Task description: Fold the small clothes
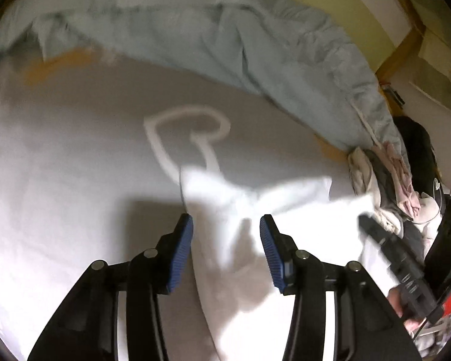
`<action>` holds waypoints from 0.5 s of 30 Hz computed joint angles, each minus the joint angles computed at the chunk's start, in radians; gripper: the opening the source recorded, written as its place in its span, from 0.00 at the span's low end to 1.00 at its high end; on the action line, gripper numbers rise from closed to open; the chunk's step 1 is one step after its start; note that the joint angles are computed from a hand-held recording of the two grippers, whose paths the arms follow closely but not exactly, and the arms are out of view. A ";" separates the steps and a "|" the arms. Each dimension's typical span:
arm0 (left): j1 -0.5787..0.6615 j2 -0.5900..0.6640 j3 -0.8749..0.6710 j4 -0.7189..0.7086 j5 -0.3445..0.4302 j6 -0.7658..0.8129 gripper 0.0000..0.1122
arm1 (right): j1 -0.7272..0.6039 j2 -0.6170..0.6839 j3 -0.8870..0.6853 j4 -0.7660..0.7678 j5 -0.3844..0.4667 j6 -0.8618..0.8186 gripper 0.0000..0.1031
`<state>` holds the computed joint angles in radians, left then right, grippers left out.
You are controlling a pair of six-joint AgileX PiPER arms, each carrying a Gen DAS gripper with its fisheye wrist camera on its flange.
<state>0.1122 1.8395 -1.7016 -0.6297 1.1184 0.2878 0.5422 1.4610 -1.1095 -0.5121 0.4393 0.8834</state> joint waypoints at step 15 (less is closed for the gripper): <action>-0.121 -0.089 0.119 0.229 -0.182 -0.040 0.04 | 0.000 -0.210 0.176 0.398 -0.020 -0.387 0.46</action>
